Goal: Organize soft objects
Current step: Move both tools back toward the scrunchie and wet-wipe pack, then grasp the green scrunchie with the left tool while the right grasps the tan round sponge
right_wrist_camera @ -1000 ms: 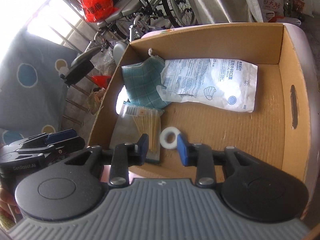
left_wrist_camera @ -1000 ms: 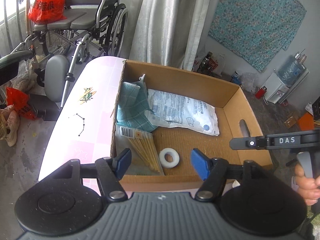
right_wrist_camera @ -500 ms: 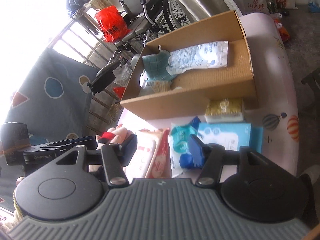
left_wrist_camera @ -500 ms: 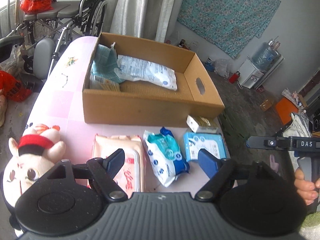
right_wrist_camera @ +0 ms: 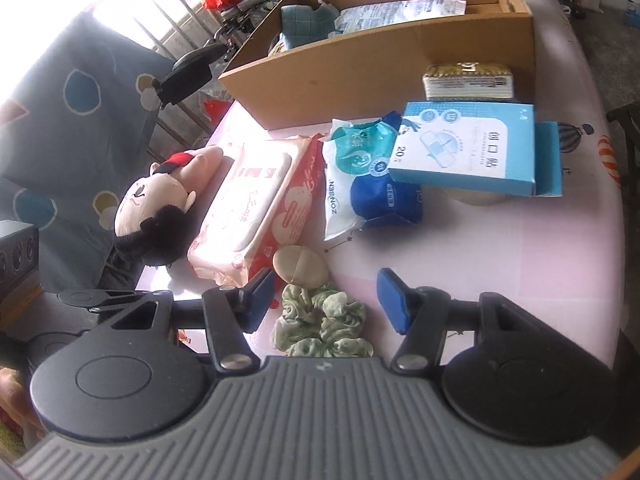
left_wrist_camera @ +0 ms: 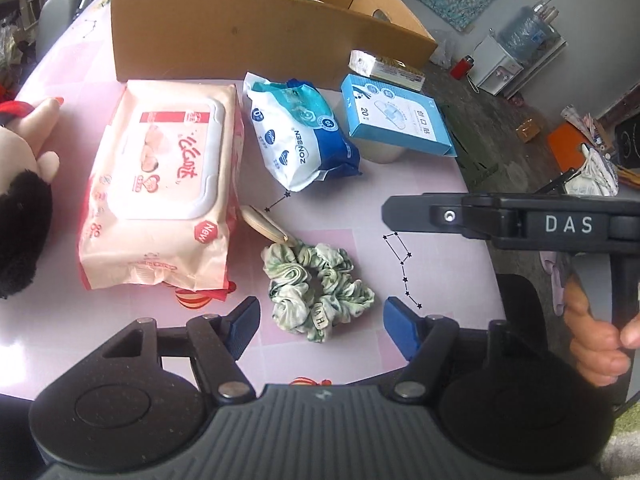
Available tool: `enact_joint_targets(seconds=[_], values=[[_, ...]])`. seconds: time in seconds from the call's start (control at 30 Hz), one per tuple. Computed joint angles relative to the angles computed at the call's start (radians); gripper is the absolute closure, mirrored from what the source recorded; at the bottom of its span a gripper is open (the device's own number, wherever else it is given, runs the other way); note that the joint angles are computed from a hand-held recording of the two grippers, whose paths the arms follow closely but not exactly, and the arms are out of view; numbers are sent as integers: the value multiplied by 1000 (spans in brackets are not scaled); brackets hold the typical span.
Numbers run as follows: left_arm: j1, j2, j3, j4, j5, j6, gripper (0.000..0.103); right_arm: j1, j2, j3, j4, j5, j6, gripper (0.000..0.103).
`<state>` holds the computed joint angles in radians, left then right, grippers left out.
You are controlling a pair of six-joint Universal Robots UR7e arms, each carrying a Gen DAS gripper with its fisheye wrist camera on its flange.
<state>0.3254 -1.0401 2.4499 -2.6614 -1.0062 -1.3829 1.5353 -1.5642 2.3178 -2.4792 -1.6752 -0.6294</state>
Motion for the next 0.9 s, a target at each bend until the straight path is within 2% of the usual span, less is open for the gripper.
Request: enact_joint_targets(seconds=[0.13, 0.23, 0.37, 0.53, 0.63, 0.7, 0.73, 0.77, 0.8, 0.83, 0.9], values=[[23, 36, 24, -84, -2, -9, 45, 60, 91, -28, 5, -42, -62, 47], [47, 74, 19, -127, -27, 32, 54, 93, 156, -44, 4, -78, -94, 47], [61, 104, 8, -128, -34, 56, 69, 126, 236, -56, -26, -124, -155, 47], [81, 118, 9, -145, -40, 58, 71, 155, 331, -58, -103, -199, -232, 49], [89, 126, 10, -159, -41, 68, 71, 157, 372, -60, -130, -228, -255, 61], [101, 132, 12, -181, -50, 78, 71, 154, 387, -58, -149, -239, -261, 75], [102, 134, 17, -196, -48, 76, 71, 149, 386, -57, -153, -234, -266, 76], [103, 135, 18, -201, -47, 74, 73, 145, 382, -54, -159, -226, -271, 81], [104, 135, 19, -205, -44, 71, 77, 143, 378, -50, -170, -223, -278, 92], [104, 135, 21, -205, -41, 64, 84, 142, 375, -47, -182, -225, -282, 98], [99, 134, 25, -215, -36, 58, 88, 132, 357, -46, -182, -211, -265, 98]])
